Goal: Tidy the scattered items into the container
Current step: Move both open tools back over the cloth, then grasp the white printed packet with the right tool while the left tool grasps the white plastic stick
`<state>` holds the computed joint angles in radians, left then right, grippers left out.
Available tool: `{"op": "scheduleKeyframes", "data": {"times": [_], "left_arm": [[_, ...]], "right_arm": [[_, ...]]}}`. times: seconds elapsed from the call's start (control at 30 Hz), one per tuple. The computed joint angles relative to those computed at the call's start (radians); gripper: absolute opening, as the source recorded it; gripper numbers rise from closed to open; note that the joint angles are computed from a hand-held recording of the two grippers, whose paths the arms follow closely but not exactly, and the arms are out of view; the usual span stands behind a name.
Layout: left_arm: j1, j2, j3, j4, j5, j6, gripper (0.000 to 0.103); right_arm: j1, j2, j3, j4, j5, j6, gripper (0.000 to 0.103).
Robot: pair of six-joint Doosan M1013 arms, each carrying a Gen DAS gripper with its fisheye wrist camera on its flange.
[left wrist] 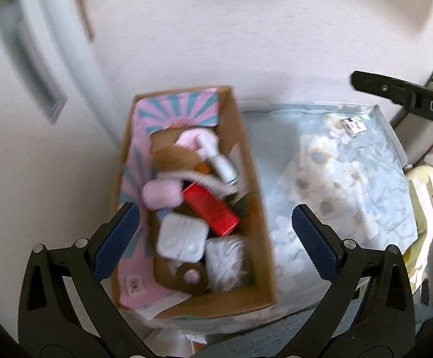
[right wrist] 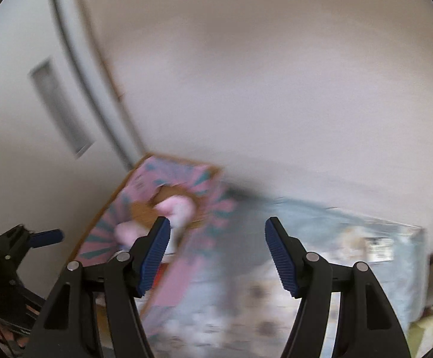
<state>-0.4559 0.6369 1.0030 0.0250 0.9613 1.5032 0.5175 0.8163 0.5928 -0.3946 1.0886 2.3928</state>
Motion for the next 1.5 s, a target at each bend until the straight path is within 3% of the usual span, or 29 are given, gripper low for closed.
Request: {"op": "scheduleKeyframes", "data": {"times": [0.07,0.2,0.33,0.7,0.83,1.03,1.2,1.5], "left_arm": [[-0.012,0.016,-0.032,-0.007,0.011,0.018,0.102],[-0.036,0.060,-0.108,-0.028,0.054,0.059,0.102],[-0.066,0.110,-0.184,-0.017,0.094,0.086,0.102],[-0.103,0.299,-0.430,-0.065,0.248,0.093,0.101],[-0.105,0.337,-0.472,-0.086,0.250,0.068,0.101],[-0.119,0.414,-0.568,-0.034,0.293,0.049,0.101],[-0.124,0.464,-0.621,-0.008,0.341,0.038,0.101],[-0.126,0.494,-0.645,0.003,0.346,0.035,0.101]], "right_arm": [[-0.007,-0.056,0.089,-0.054,-0.013,0.073,0.062],[-0.010,-0.117,0.185,-0.153,0.057,0.167,0.062],[-0.015,-0.176,0.291,-0.191,0.071,0.240,0.062],[-0.058,-0.272,0.495,-0.138,0.008,0.335,0.062],[-0.078,-0.291,0.564,-0.116,-0.042,0.316,0.062],[-0.127,-0.284,0.614,-0.024,-0.066,0.250,0.062],[-0.165,-0.235,0.592,0.047,-0.061,0.138,0.062],[-0.193,-0.160,0.531,0.069,-0.043,0.018,0.062]]}}
